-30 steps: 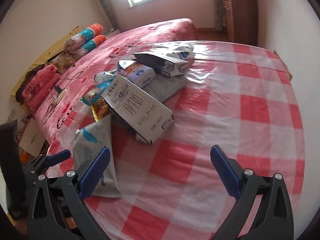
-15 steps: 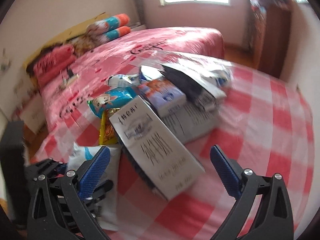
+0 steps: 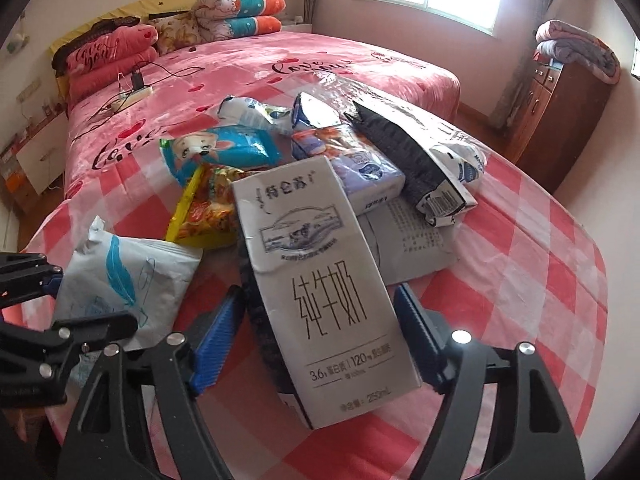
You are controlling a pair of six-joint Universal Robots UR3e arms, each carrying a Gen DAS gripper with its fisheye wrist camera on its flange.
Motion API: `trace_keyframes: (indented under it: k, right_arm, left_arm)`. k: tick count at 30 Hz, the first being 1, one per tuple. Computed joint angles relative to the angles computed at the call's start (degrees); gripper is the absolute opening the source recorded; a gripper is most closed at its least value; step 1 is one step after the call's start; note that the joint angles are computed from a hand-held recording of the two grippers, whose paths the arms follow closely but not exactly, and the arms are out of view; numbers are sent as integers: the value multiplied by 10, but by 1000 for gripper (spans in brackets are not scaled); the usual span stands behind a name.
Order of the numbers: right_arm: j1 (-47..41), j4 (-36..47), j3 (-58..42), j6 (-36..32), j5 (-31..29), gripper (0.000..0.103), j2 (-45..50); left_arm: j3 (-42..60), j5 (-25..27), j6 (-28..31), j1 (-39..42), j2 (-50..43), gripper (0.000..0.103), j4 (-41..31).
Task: Collect trash
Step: 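Lift the wipe packet with the left gripper while the right gripper grasps the milk carton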
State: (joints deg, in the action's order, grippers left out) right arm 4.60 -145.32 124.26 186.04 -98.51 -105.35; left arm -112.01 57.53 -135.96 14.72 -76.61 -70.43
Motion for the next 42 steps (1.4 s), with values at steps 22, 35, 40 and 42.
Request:
trace_keyframes:
  k: [22,35,40,42]
  right_arm:
    - [189,153,61,284,-134,68,-153]
    - [182,109,85,292,-114,86,-114]
    - [194,122,77,297,-134,66,-114]
    - [206,121,72,304,-147,66,-110]
  left_arm:
    - [-72,179,-123,-135,-7,81,230]
    - [-69,86,-44,-20,35,62,113]
    - [-66,30,33,53,83,62,26]
    - [-58,10,66,84,106,62,-24]
